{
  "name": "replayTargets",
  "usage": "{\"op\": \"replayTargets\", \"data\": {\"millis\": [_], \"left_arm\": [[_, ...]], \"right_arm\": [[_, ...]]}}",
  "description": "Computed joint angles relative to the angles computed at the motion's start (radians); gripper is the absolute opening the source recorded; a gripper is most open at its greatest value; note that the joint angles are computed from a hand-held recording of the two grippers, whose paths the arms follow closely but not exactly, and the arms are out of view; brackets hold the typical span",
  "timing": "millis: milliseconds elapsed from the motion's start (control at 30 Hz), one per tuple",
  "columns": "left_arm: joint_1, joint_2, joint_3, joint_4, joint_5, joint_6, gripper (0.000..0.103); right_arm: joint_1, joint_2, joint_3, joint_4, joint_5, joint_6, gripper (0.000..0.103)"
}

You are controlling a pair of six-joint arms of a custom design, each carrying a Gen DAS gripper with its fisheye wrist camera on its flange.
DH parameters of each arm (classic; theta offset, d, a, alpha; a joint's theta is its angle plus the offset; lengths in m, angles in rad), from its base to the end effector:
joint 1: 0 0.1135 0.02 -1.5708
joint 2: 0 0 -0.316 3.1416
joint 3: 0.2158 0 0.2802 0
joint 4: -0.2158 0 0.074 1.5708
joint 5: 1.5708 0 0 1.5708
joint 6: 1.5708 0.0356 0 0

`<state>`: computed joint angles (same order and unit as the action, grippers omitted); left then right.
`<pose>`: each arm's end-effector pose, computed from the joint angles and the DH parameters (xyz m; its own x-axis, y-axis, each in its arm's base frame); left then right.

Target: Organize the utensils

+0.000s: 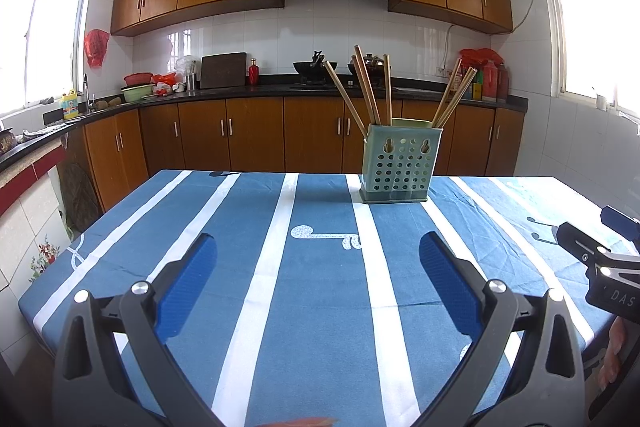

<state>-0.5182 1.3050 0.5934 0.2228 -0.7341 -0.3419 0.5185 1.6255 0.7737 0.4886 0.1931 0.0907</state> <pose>0.2482 -0.1141 0.2379 -0.3353 -0.0953 -0.9373 -0.2744 0.9616 0.0004 0.3200 0.1747 0.2239 -0.3372 -0.0901 -0.9371 -0.3012 0.9534 0.0168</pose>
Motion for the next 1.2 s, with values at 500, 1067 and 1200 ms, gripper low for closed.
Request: {"op": "replayTargets", "data": {"millis": [500,1067,1200], "left_arm": [[-0.004,0.004,0.003,-0.003,-0.001,-0.004,0.099],[-0.011,0.009,-0.002,0.007,-0.01,-0.005,0.099],[-0.014,0.011,-0.003,0.005,-0.011,-0.014,0.099]], "right_arm": [[-0.001,-0.001,0.003,-0.005,-0.002,0.001,0.101],[0.0,-0.005,-0.003,-0.005,-0.001,0.004,0.101],[-0.001,-0.006,-0.002,-0.007,-0.002,0.003,0.101]]}}
